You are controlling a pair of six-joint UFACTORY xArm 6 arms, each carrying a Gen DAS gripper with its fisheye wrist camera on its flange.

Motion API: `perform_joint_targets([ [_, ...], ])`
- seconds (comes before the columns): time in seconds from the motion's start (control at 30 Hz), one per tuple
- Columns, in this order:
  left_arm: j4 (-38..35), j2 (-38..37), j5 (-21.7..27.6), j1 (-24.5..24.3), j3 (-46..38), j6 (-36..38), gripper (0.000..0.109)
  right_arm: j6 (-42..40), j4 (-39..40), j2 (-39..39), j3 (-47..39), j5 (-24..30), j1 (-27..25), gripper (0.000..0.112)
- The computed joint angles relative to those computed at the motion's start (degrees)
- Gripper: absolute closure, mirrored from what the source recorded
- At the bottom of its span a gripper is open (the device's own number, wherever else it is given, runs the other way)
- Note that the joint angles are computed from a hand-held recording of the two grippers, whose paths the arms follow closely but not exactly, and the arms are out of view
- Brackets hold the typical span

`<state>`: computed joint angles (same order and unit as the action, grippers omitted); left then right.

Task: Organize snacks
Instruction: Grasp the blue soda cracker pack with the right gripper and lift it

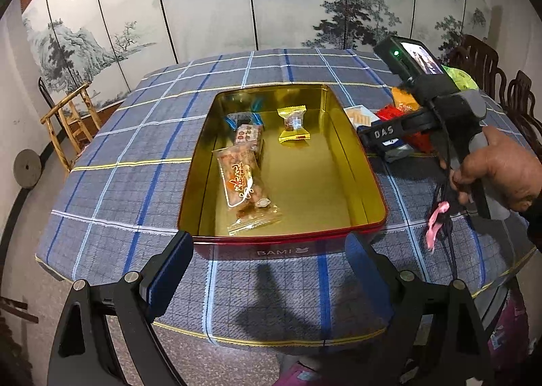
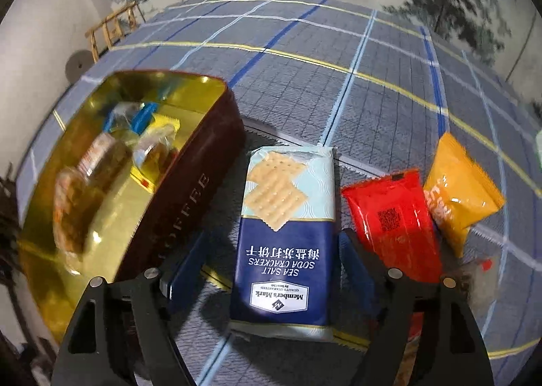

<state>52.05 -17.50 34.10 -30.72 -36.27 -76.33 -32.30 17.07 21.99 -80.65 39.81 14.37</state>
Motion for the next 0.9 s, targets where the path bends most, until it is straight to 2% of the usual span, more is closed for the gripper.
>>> perform_joint_targets([
  [0.03, 0.14, 0.06, -0.11, -0.02, -0.08, -0.08, 0.020, 0.02, -1.28, -0.37, 0.88, -1.40, 0.26, 0.037],
  [0.07, 0.51, 0.11, -0.31, -0.02, -0.11, -0.36, 0.020, -0.26, -2.76, -0.86, 2.05, -3.37, 0.53, 0.045],
  [0.1, 0.97, 0.18, -0.46, -0.07, -0.21, -0.73, 0.020, -1.61, -1.83, -0.92, 2.07, -3.49, 0.37, 0.054],
  [0.17, 0.76, 0.73, -0.60, -0.11, -0.76, -0.42, 0.020, -2.70, -1.44, -1.24, 2.39, -3.81, -0.02, 0.061],
  [0.27, -0.10, 1.73, -0.02, -0.53, -2.09, 0.81, 0.020, -4.06, -0.73, -2.37, 3.44, -3.45, -0.11, 0.062],
  [0.53, -0.03, 3.34, 2.09, -3.65, -5.42, 2.15, 0.020, -14.91, 14.38, -13.02, 13.08, -3.57, -3.61, 0.062],
  [0.7, -2.17, 6.45, 2.05, -5.81, -9.00, 4.58, 0.020, -19.46, 21.24, -19.98, 18.64, -1.79, -10.21, 0.062],
  [0.9, -5.90, 10.16, 0.49, -7.23, -13.40, 7.51, 0.020, -21.25, 23.71, -21.91, 19.75, -0.39, -19.47, 0.062],
])
